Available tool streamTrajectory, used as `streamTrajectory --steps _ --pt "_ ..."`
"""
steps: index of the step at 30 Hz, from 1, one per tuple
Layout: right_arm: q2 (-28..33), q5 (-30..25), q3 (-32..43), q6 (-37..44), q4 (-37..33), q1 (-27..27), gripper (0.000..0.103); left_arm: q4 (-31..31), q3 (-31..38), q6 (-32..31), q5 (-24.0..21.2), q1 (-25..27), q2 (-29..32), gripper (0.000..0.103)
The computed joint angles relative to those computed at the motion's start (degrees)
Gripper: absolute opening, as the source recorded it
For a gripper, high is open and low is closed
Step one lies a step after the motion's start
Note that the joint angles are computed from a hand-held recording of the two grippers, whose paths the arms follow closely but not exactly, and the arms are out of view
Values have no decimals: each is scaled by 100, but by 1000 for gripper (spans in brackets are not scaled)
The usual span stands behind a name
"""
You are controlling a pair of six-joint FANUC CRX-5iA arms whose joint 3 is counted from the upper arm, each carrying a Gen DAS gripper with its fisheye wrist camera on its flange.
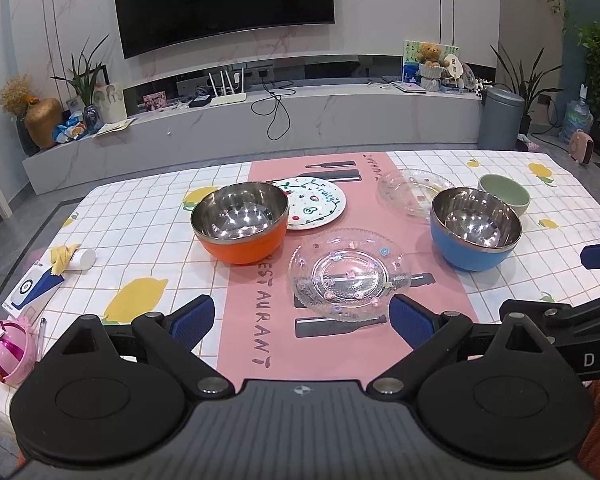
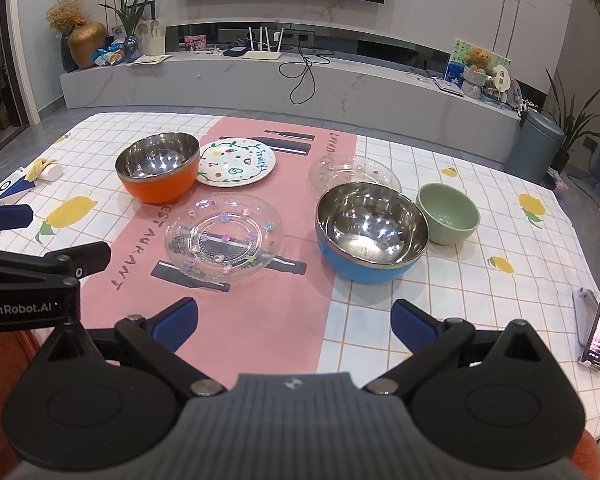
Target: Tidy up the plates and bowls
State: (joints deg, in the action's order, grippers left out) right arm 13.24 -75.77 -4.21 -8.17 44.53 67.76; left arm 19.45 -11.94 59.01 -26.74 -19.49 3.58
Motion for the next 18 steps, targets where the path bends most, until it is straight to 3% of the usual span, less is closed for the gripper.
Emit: streamTrajectory --steps 18 --pt "75 -33 187 48 -152 -71 100 258 -85 -214 9 63 -3 103"
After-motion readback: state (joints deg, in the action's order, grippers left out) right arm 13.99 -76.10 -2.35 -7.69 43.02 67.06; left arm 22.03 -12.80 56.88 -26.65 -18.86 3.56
